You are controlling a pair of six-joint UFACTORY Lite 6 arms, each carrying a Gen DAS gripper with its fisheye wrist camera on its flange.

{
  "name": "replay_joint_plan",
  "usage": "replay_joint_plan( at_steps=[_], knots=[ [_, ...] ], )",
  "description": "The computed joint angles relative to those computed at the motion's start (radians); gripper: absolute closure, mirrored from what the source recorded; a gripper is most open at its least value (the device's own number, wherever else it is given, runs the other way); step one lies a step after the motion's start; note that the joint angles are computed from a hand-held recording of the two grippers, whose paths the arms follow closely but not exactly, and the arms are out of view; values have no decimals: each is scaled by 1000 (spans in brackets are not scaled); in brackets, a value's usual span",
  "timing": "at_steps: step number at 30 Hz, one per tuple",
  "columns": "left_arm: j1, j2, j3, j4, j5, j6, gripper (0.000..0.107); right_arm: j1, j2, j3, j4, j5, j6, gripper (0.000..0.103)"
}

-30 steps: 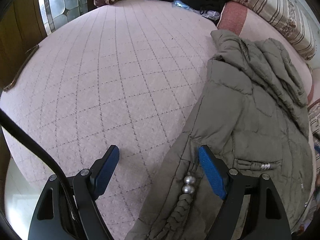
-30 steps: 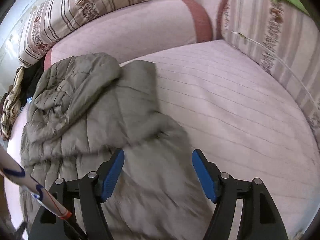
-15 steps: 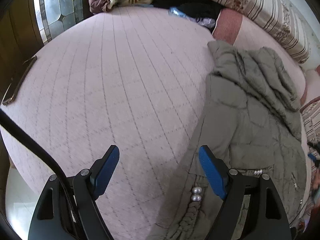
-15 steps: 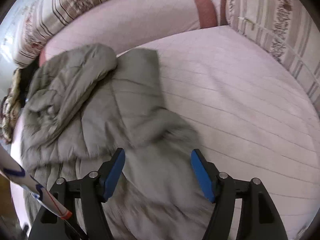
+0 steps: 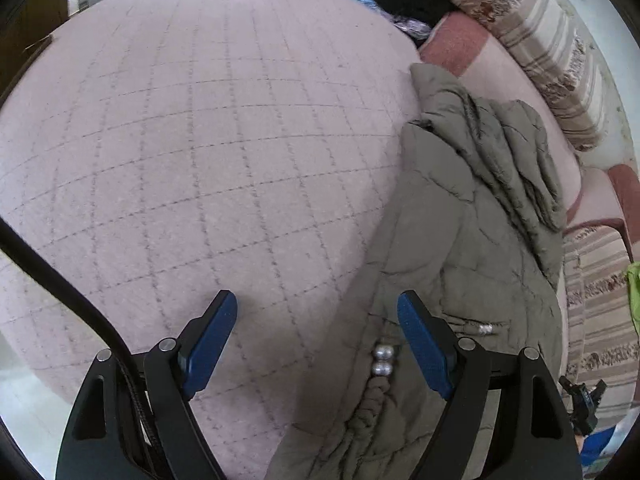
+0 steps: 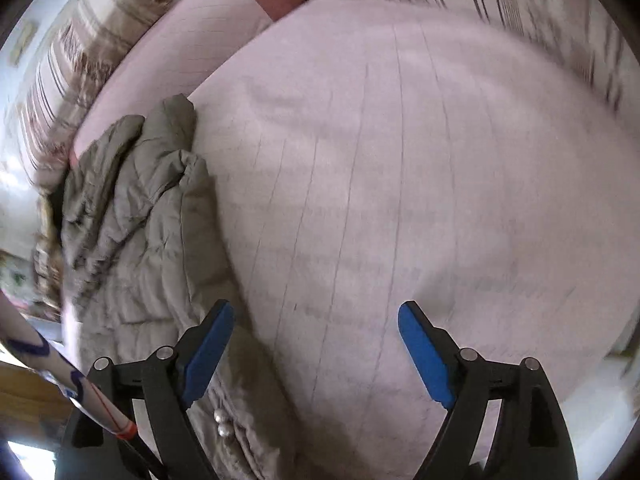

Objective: Fold large clothes
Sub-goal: 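Grasp the coat hem by the beaded drawstring with both grippers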

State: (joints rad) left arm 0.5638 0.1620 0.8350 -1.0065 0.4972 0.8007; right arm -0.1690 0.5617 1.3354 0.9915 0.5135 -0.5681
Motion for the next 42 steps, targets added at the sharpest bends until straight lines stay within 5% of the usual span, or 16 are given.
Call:
replay_joint_plan(
  at_steps=[11,18,24,29,36,42],
  knots=[
    [-47,-54,-95,-68,74,120,26,58,-40,-130,306,72,-304,12],
    [39,-73,-179,-192,250,326,26,82,-34,-227,498,235,-466,12],
    [136,-31,-195,-214,355,388,51,96,-75,-323,567,287,-546,18],
    [133,-1,-205,-278,375,422,52,110,-90,-352,570,297,-565,21],
    [140,10,-226,-308,435,534,23,142,-107,-386,585,294,-613,21],
    [41,-47,-259,-369,337,584,16,145,-98,-388,613,311,-626,21]
  ],
)
